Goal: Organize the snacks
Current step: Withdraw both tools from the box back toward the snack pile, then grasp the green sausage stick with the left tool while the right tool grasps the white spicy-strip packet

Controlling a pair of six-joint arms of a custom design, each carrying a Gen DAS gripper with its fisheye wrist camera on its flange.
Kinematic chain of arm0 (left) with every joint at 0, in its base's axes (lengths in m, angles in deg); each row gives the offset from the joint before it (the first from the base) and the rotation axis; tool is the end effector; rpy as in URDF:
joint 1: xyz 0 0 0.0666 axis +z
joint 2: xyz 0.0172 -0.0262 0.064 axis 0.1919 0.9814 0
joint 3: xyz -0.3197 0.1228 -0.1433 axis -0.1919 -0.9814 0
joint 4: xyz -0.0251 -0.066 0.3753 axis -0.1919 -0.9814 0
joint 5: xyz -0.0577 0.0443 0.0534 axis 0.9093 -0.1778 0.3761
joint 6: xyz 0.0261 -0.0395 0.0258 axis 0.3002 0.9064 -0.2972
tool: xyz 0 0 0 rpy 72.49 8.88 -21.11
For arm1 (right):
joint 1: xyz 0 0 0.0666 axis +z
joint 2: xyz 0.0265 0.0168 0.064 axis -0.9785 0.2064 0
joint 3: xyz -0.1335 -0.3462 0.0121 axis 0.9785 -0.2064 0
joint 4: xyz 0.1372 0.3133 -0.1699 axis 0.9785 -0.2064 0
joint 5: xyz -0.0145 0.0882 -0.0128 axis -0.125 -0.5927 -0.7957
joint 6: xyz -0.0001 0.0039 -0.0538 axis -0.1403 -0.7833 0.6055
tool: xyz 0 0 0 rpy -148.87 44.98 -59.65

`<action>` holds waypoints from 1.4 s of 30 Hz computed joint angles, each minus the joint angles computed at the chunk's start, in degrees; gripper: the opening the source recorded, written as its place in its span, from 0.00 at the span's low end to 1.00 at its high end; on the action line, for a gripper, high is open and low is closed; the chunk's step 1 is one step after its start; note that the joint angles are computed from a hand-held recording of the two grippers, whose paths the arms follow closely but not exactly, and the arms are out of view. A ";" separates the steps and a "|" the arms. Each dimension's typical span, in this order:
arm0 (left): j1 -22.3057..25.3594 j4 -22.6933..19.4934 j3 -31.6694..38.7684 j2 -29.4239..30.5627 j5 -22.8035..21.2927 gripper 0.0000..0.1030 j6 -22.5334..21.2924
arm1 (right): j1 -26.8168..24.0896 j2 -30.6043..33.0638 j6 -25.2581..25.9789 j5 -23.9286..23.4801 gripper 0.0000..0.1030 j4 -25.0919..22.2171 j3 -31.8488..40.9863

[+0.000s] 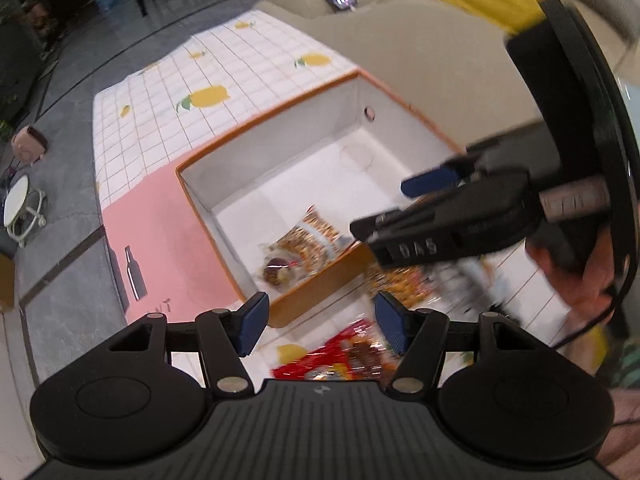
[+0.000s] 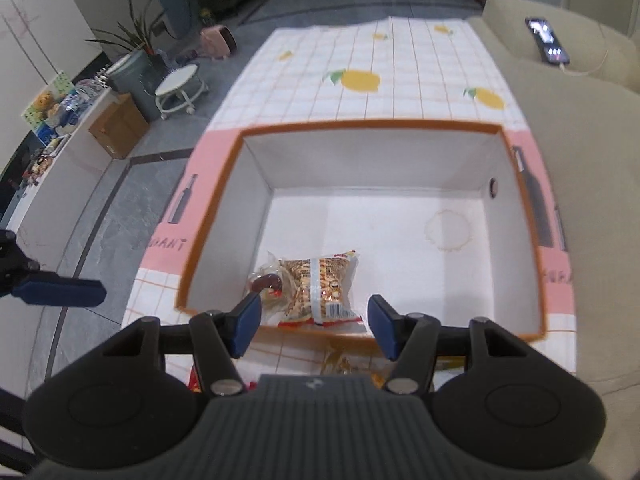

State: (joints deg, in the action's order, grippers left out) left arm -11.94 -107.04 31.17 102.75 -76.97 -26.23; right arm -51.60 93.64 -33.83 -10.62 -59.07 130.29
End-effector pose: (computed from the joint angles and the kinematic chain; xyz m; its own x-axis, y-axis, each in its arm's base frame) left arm 0.3255 -0.1348 0.5207 -0.8778 0.2545 -0.4059 0.2582 0.9650 0.0468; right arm 0.4283 0.2212 0.4649 -0.8194 -0.3052 -0.4853 -0.4549 0.8612 0.2265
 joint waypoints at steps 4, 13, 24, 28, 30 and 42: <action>-4.11 0.23 0.80 -1.85 -3.34 0.69 10.51 | -1.36 -6.01 1.75 -0.52 0.56 0.62 -4.28; -14.91 7.03 -5.21 -8.61 -9.72 0.66 27.63 | -6.61 -20.15 4.62 -3.46 0.55 1.79 -14.97; -22.93 12.07 -14.06 -11.73 -17.71 0.66 38.43 | -12.08 -35.98 5.36 -1.84 0.55 8.27 -32.05; -22.96 13.31 -16.65 -10.79 -17.51 0.63 38.52 | -12.97 -38.01 4.35 -1.66 0.54 9.84 -37.00; -22.73 13.92 -17.87 -10.26 -16.91 0.62 38.62 | -13.83 -37.55 4.22 -2.71 0.54 10.35 -38.51; -15.53 16.73 -20.48 -3.98 -9.15 0.58 35.87 | -16.15 -25.69 5.16 -5.49 0.50 16.18 -39.85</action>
State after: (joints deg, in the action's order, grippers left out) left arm -27.47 -90.32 10.69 98.77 -86.12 9.64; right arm -67.75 67.95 -28.67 -16.11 -42.89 90.44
